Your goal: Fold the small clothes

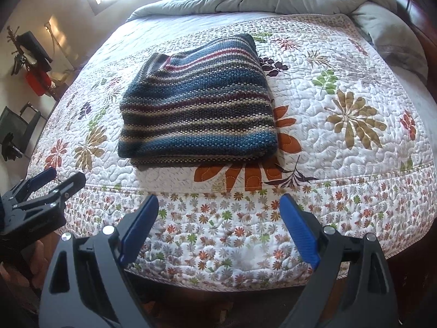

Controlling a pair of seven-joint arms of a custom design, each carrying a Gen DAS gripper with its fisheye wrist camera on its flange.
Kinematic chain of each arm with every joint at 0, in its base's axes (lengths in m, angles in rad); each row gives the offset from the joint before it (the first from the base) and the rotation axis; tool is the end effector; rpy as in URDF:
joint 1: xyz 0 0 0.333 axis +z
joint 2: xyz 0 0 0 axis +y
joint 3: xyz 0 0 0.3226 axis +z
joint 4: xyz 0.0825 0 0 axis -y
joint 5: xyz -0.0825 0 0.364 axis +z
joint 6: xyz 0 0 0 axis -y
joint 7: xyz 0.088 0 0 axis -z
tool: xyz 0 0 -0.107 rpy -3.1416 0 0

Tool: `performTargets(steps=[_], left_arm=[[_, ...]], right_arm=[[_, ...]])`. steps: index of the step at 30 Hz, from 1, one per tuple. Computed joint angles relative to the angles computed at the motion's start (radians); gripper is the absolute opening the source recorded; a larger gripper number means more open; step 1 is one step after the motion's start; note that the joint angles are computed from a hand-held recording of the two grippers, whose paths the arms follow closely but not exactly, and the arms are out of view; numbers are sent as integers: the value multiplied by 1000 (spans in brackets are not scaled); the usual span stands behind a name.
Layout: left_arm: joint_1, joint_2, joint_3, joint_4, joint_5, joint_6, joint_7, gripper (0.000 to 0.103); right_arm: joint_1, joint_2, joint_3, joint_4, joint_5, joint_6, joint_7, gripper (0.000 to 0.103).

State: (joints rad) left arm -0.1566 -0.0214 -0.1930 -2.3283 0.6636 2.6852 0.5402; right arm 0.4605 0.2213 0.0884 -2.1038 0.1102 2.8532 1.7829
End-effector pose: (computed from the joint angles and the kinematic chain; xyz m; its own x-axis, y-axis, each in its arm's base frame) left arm 0.4794 -0.1959 0.4018 0.1448 -0.9885 -0.0429 -0.8539 -0.1029 -0.5101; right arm 0.5185 0.3073 0.3925 0.2743 -0.9402 -0.2021 -0.8712 -0.1540 -0.4661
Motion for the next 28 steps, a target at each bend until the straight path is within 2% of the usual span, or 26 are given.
performTargets(steps=[15, 28], left_arm=[[-1, 6, 1, 7, 28, -12, -13, 92], [-4, 11, 2, 5, -19, -13, 26, 92]], right_arm=[[0, 11, 4, 7, 18, 2, -25, 89], [-6, 13, 14, 6, 54, -1, -57, 90]])
